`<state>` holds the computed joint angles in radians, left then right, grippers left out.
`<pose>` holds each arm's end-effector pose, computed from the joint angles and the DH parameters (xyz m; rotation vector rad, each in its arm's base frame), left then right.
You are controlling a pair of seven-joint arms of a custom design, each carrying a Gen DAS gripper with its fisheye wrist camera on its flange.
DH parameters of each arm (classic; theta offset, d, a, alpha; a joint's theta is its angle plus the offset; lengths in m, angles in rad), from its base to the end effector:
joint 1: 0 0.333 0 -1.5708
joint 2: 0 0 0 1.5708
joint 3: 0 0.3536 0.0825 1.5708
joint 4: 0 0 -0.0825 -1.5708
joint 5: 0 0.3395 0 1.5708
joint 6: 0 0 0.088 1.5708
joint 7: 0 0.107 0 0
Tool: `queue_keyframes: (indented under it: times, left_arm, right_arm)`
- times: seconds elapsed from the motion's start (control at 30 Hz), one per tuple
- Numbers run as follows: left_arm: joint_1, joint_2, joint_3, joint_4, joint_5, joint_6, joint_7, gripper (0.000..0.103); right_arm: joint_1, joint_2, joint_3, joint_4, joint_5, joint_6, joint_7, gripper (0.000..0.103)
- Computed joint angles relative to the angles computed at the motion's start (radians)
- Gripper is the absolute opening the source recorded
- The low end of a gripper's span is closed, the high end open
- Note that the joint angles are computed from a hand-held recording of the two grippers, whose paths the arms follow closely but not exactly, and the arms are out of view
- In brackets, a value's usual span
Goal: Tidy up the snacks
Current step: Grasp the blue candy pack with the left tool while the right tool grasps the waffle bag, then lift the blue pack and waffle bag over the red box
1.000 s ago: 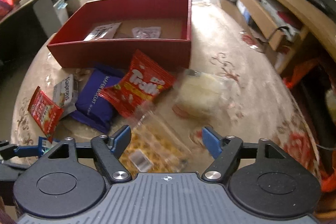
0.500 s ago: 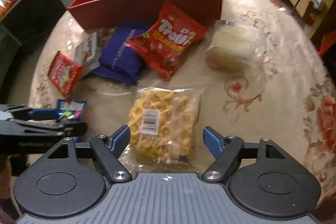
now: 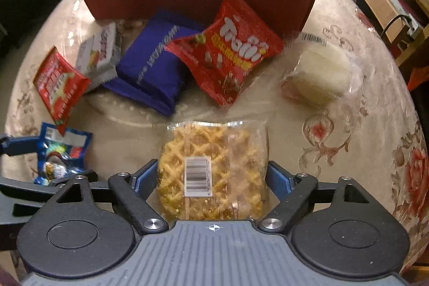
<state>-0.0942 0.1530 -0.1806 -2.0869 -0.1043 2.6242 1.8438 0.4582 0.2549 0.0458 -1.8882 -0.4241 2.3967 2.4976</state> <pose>0.5546 -0.1490 0.4590 -1.5268 2.4597 -0.4985 0.5381 0.2904 0.4591 -1.8763 2.1779 -0.4809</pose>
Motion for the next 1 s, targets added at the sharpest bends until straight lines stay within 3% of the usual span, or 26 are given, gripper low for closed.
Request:
queue_keyframes:
  times: [0.1, 0.23, 0.3, 0.37, 0.43, 0.63, 1.0]
  left_arm:
    - [0.005, -0.001, -0.002, 0.0, -0.009, -0.005, 0.025, 0.092]
    - [0.004, -0.014, 0.002, -0.022, -0.009, 0.012, 0.021, 0.094]
    - [0.006, -0.02, 0.004, -0.024, -0.019, 0.0, 0.008, 0.089]
    - [0.009, -0.028, 0.004, -0.028, -0.028, -0.002, 0.011, 0.083]
    - [0.009, -0.035, 0.005, -0.031, -0.032, -0.003, 0.009, 0.07]
    - [0.008, -0.047, 0.005, -0.038, -0.042, -0.01, 0.01, 0.069]
    - [0.008, -0.084, 0.002, -0.049, -0.137, -0.015, 0.094, 0.068]
  right_arm:
    - [-0.009, 0.005, 0.004, 0.004, 0.033, -0.008, -0.001, 0.103]
    - [-0.006, 0.007, 0.002, 0.009, 0.043, -0.026, -0.007, 0.103]
    - [-0.004, -0.005, 0.005, -0.002, 0.04, -0.024, -0.016, 0.099]
    - [-0.004, -0.028, 0.009, -0.03, 0.033, 0.003, -0.016, 0.083]
    - [0.003, -0.04, 0.01, -0.038, 0.015, -0.008, -0.004, 0.08]
    - [0.023, -0.059, 0.02, -0.038, -0.046, -0.045, 0.038, 0.078]
    - [0.017, -0.128, 0.041, -0.095, -0.141, -0.034, 0.172, 0.078]
